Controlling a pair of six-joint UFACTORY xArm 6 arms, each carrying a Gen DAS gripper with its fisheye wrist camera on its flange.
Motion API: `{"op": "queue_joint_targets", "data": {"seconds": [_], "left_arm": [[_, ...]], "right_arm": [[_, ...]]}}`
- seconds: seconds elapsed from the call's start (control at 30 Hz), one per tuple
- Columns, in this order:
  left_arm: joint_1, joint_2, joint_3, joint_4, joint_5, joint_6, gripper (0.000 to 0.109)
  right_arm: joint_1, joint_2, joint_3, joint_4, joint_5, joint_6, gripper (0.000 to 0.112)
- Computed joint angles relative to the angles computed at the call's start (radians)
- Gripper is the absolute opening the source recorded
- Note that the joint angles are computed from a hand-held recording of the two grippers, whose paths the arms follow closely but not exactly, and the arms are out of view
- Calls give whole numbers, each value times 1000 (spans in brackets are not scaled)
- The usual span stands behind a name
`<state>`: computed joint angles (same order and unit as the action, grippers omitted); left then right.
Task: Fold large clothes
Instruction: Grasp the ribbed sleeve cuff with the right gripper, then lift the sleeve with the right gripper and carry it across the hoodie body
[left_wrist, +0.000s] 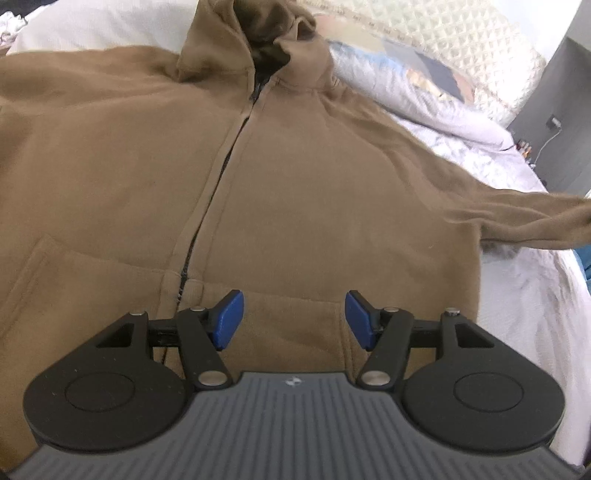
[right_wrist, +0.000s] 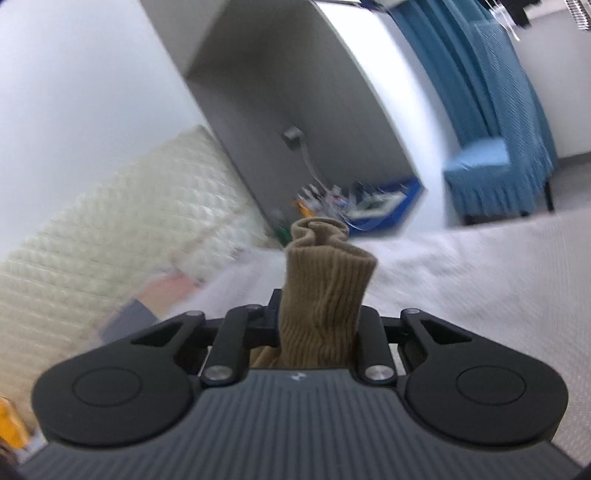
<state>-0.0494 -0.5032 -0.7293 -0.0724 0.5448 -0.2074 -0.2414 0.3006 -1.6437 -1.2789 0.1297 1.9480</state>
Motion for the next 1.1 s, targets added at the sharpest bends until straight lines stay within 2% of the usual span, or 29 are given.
{"op": "queue_joint_targets", "data": {"seconds": [0.2, 0.3, 0.37, 0.43, 0.53, 0.6, 0.67, 0.77, 0.83, 1.03, 1.1], "left_arm": [[51, -88, 22, -72, -64, -5, 66], [94, -92, -5, -195, -68, 91, 66], [120, -87, -25, -276, -41, 176, 66], [145, -102, -15, -337, -51, 205, 66], [203, -122, -21, -449, -40, 295, 66], [255, -127, -37, -552, -30, 373, 66], [315, -120, -63, -629, -20, 443, 66], [402, -103, -102, -747, 16, 555, 66], [454, -98, -115, -795, 24, 587, 66], [611, -103, -113, -954, 79, 652, 66], [633, -84, -120, -1008, 56, 671, 66]], "right_arm": [[128, -31, -148, 259, 48, -361, 22], [215, -16, -249, 352, 94, -526, 22], [277, -14, -299, 381, 115, -584, 22], [340, 0, -355, 402, 132, -631, 21], [438, 19, -420, 426, 120, -689, 20], [508, 39, -460, 448, 98, -713, 19], [578, 61, -491, 499, 92, -798, 12], [689, 107, -530, 558, 115, -914, 12], [760, 164, -587, 600, 145, -982, 12], [913, 302, -651, 696, 145, -1022, 10], [963, 367, -693, 760, 150, -1058, 10]]}}
